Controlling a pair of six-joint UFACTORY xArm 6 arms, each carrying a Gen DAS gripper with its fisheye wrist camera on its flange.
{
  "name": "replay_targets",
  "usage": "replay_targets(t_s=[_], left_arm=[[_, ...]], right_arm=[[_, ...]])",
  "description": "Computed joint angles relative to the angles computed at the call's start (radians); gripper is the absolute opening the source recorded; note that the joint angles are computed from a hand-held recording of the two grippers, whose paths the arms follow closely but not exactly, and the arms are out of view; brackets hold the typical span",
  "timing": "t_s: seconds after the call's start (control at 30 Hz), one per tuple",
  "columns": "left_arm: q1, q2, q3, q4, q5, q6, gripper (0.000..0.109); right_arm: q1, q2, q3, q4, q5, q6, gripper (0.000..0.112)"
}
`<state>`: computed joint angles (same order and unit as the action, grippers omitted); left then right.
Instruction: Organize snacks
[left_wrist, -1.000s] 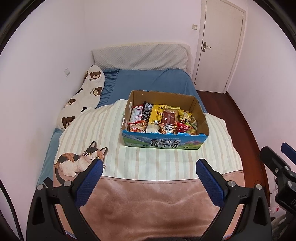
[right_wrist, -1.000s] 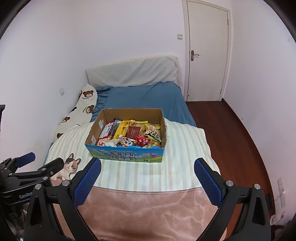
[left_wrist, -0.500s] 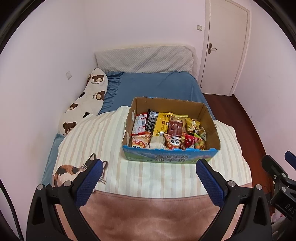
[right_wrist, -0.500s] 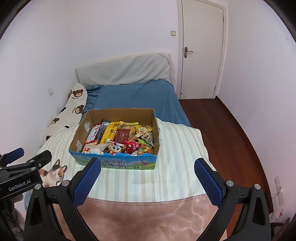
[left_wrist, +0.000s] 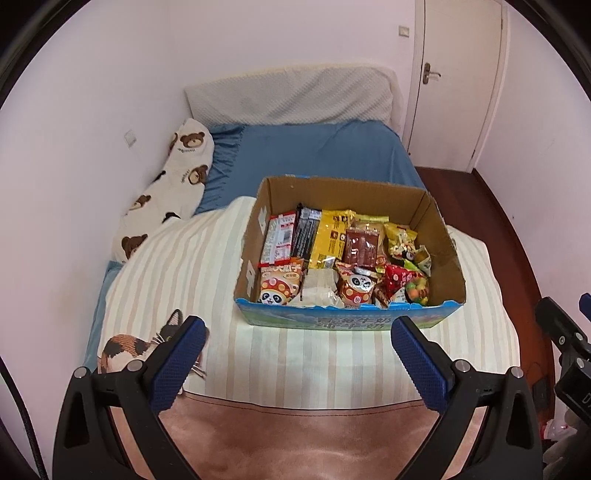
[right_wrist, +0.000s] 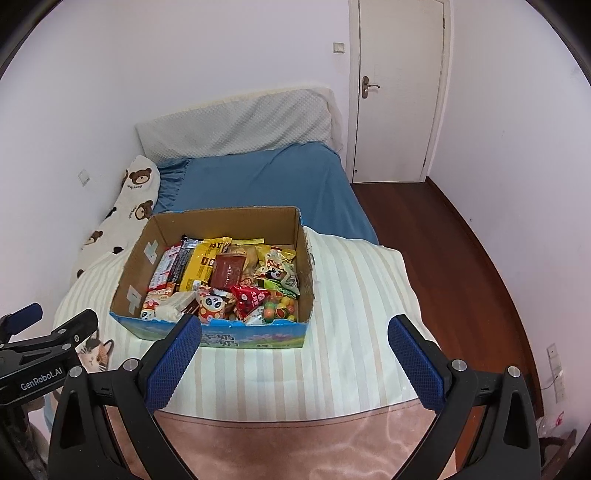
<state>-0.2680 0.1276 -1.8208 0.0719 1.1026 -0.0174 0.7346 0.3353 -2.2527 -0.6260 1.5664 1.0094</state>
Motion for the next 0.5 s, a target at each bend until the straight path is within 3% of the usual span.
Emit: replay_targets(t_s=[0.5], left_arm=[[-0.005,0.101,-0.106,-0.021,0.062,0.028,0.103]], right_arm=[[-0.052,0.071,-0.052,0.066,-0.017,-0.022,0.103]])
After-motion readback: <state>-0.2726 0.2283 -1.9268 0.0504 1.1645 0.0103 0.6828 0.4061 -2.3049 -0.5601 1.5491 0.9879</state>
